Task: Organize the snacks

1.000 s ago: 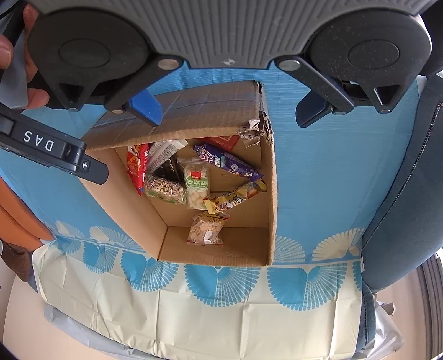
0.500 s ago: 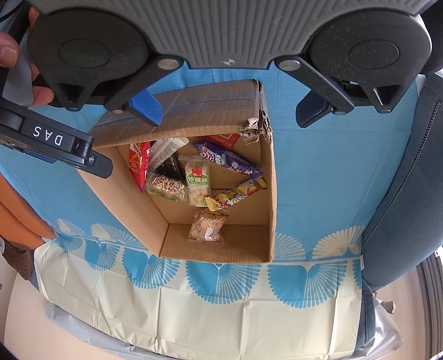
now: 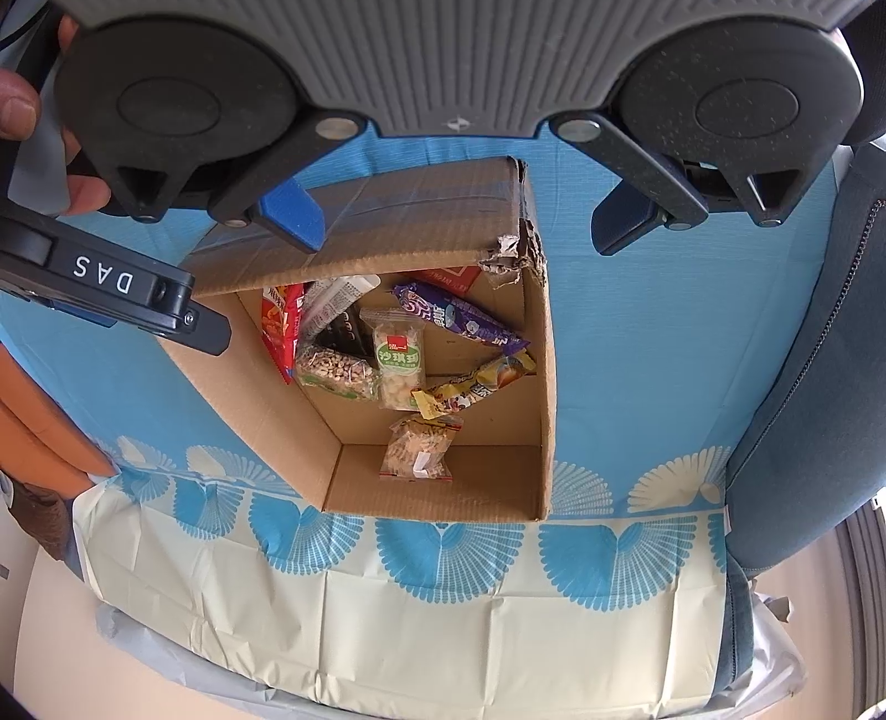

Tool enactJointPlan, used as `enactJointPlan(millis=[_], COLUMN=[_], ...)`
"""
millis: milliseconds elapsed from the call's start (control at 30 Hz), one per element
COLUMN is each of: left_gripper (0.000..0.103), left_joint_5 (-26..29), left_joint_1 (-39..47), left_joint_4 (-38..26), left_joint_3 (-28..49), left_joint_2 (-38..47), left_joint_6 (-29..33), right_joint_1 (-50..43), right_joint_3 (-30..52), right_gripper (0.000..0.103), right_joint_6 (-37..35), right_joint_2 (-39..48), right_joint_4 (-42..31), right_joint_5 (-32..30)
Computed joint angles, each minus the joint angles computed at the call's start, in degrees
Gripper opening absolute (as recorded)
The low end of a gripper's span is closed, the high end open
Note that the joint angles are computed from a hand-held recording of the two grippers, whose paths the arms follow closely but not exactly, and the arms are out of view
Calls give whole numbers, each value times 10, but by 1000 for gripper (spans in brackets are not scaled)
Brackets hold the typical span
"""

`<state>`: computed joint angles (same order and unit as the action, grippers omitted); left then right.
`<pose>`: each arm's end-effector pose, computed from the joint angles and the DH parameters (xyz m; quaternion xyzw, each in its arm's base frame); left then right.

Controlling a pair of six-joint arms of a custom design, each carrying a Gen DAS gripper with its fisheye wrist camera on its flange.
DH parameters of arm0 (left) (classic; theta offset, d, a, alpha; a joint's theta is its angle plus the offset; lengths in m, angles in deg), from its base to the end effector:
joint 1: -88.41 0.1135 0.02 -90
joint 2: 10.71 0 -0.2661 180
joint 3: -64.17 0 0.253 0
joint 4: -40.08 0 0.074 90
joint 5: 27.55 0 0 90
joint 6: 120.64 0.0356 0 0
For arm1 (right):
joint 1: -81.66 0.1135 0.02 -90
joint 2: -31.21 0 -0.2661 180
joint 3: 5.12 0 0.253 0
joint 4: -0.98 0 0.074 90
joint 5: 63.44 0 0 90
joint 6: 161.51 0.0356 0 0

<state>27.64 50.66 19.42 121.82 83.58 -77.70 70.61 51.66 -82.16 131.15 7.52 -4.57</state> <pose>0.2486 -0.1668 0.1410 -0.1582 0.9058 0.0308 0.3919 0.3317 -0.0460 0.1402 -0.1175 0.8611 0.1540 0.4701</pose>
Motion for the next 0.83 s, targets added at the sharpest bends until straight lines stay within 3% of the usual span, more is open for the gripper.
enactJointPlan(millis=[533,833], left_gripper=[103,103], left_joint_5=[-6,-20], left_joint_1=[-2,-10], left_joint_4=[35,87], left_joint_3=[-19,-50], left_joint_2=[-4,-21], left_joint_6=[17,44], right_joint_1=[1,-14], right_joint_3=[-1,-12], right_gripper=[102,102], right_joint_6=[1,13], right_joint_2=[-1,-3], right_joint_4=[1,18], right_joint_5=[2,-17])
